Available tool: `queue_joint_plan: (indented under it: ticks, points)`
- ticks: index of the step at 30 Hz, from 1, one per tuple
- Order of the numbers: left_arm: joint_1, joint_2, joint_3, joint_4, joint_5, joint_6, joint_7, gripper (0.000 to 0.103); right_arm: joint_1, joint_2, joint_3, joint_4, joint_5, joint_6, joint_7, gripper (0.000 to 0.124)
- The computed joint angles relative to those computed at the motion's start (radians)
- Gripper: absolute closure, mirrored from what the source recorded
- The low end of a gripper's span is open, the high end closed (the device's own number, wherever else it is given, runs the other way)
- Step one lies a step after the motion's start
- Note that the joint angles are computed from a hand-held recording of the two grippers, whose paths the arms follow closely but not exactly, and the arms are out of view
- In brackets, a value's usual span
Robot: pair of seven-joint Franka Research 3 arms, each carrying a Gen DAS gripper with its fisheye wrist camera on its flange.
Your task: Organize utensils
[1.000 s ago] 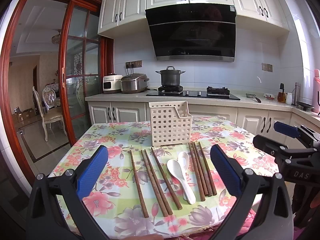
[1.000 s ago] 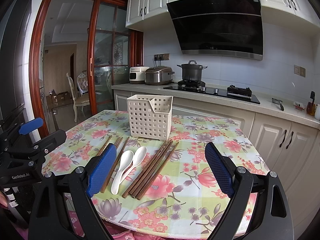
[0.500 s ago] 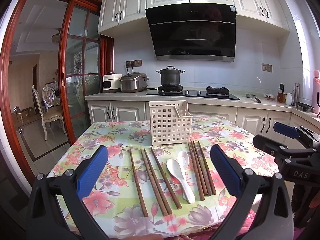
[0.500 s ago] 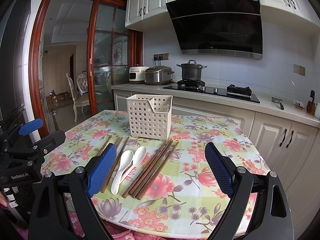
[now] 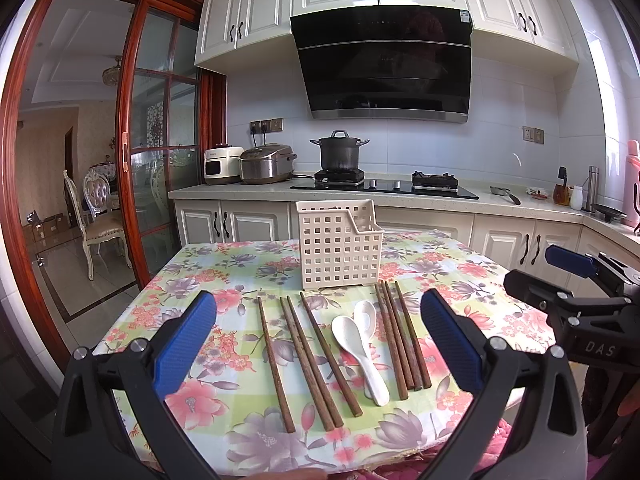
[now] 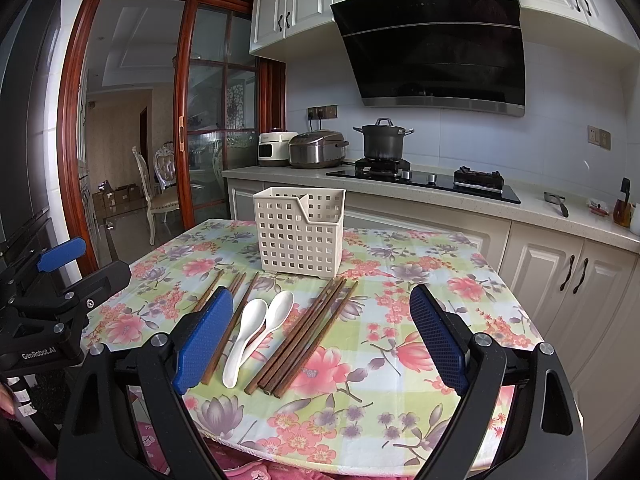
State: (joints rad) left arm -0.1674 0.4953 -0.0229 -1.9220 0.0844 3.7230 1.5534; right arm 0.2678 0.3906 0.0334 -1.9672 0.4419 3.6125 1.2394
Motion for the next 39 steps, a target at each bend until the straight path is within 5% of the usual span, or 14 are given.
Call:
queue_joint_plan:
  ticks: [9,16,21,26,33,37,39]
  points:
    - [0.006,0.004,-0.006,-0.001,0.010,0.000,-0.012,0.004,-0.002,0.000,0.000,0.000,-0.003,-0.002,0.004,0.039]
    - [0.105,0.005,-0.079,0.015,0.173,-0.063,-0.156,0.004,0.022,0.006,-0.015,0.008,0.036,-0.025,-0.005,0.039]
    - [0.023,0.004,-0.004,0.020,0.081,-0.101,-0.120,0.005,0.048,0.019,-0.039,0.035,0.079,-0.058,-0.026,0.039]
    - [0.102,0.024,-0.069,0.063,0.160,-0.180,-0.200,0.005,0.095,0.041,-0.089,0.081,0.153,-0.113,-0.056,0.039]
    - [0.257,0.096,-0.213,0.190,0.326,-0.345,-0.314,0.005,0.214,0.119,-0.261,0.203,0.219,-0.273,-0.037,0.039]
    - [0.299,0.183,-0.277,0.321,0.322,-0.464,-0.295,0.005,0.230,0.185,-0.327,0.301,0.183,-0.388,0.046,0.039]
    - [0.279,0.223,-0.261,0.393,0.302,-0.523,-0.272,0.005,0.234,0.226,-0.358,0.360,0.153,-0.449,0.094,0.039]
